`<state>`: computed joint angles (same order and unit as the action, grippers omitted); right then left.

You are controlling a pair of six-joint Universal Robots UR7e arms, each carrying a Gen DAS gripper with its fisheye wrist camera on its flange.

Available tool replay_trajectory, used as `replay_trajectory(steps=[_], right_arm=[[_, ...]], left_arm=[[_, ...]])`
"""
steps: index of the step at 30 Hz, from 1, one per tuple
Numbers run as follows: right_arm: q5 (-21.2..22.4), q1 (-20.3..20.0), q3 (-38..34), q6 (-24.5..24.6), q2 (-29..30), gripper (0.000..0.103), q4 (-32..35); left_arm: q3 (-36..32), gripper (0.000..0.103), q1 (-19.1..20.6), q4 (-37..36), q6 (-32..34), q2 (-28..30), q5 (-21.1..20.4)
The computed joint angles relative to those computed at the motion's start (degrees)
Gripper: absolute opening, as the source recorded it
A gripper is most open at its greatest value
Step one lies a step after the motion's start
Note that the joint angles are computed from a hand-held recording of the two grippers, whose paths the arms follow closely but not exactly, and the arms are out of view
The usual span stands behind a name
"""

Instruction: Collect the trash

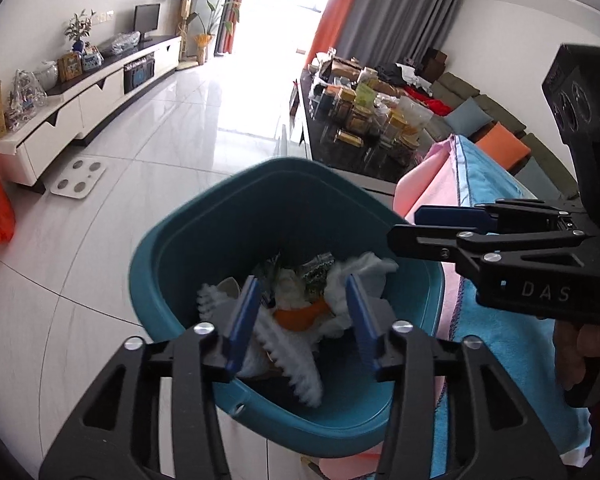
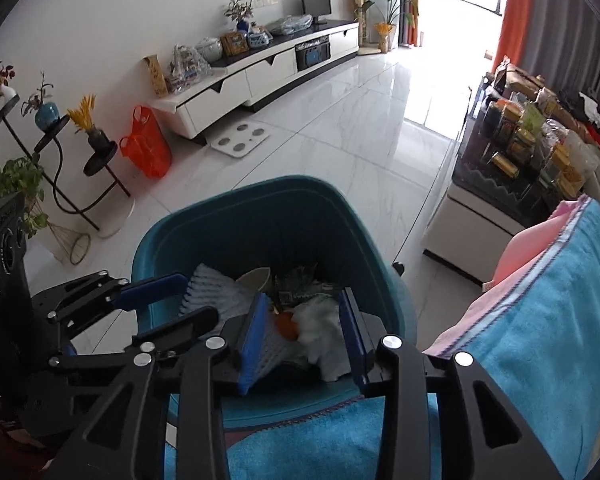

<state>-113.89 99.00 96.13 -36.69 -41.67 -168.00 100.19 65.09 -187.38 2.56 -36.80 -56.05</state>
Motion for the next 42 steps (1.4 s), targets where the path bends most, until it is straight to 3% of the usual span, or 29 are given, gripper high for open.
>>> replay_trajectory(steps=[1, 7, 9, 16, 24, 32, 42], right_arm=[[0.4, 0.0, 0.7, 0.1, -0.6, 0.037, -0.9], [2.8, -0.1, 4.5, -0.3, -4.1, 0.047, -5.8], [3.5, -0.5, 5.4, -0.8, -5.3, 0.058, -7.3], [4.5, -1.2, 12.0, -2.2, -10.7, 0.081, -17.2], [6.4, -3.5, 19.9, -2.4, -17.1, 0.096, -26.9], [8.0, -7.1, 30.0, -1.4, -25.1, 0.096, -38.9], [7.6, -13.0, 42.7, 0.2, -33.2, 0.096, -58.9]], left_arm=[[1.0, 0.058, -0.2, -0.9, 0.0, -0.5, 0.3], [3.5, 0.076, -1.9, -5.9, 0.3, -1.4, 2.3], [4.2, 0.083, -2.6, -8.0, 0.9, -1.7, 2.8], [9.3, 0.097, -7.1, -14.4, 3.4, -4.5, 4.1], [13.1, 0.097, -13.1, -17.6, 4.1, -5.4, 5.5], [14.8, 0.097, -19.9, -22.1, 6.9, -3.8, 4.6], [15.6, 0.097, -27.6, -28.0, 10.3, 0.6, 1.8]])
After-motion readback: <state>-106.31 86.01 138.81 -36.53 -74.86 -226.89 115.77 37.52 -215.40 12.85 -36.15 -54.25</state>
